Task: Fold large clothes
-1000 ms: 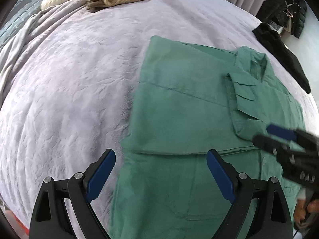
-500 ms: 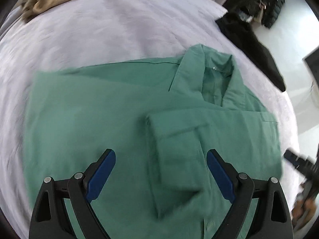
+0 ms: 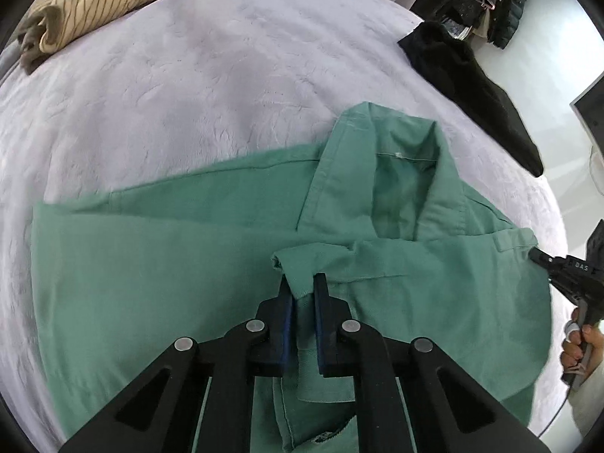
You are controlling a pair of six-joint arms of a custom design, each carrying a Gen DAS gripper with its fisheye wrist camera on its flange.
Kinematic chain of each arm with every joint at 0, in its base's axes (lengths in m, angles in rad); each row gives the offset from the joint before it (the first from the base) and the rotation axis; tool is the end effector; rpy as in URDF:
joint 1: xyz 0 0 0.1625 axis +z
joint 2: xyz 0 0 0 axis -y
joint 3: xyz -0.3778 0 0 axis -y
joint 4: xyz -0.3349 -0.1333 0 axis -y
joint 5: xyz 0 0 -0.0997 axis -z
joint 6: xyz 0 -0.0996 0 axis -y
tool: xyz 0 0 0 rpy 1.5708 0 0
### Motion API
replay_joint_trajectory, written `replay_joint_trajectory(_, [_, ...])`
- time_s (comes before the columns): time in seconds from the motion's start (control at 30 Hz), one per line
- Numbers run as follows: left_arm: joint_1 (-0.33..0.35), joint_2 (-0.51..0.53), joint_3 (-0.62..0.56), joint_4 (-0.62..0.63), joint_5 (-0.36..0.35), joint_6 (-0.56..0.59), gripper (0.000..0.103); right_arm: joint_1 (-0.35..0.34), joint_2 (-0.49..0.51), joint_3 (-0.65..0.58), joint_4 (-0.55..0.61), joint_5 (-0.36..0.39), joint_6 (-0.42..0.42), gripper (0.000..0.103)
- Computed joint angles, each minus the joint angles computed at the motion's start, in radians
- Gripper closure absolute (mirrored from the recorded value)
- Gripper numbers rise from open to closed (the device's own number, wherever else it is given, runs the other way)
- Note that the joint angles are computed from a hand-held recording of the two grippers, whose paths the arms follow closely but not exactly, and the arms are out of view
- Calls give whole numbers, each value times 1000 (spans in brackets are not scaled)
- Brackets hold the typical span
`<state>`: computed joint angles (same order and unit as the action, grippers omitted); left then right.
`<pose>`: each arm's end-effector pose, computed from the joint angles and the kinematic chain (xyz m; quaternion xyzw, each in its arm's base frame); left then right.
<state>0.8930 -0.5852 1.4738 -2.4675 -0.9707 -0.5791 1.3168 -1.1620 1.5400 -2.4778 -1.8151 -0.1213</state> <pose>-0.2452 -0.6068 0.0299 0.0459 0.9542 -0.1769 0.2368 -0.0441 -0.6046 0.3525 -0.0953 -0.9538 0.2330 0.1640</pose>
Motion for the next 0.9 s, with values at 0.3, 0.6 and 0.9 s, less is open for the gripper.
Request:
replay_joint_trajectory(0.3, [-12,-34,72,1,63,-30,86,-32,31,-8,-9,-14,57,92])
replay_joint_trajectory(0.6, [-77,-153,186,-2,77,-47,86,-155,-388,364,80,329,193,55])
replay_joint_trajectory(0.9, [-83,-37,148,59,79,-81,86,-309,-423,577,-170,476,462,101])
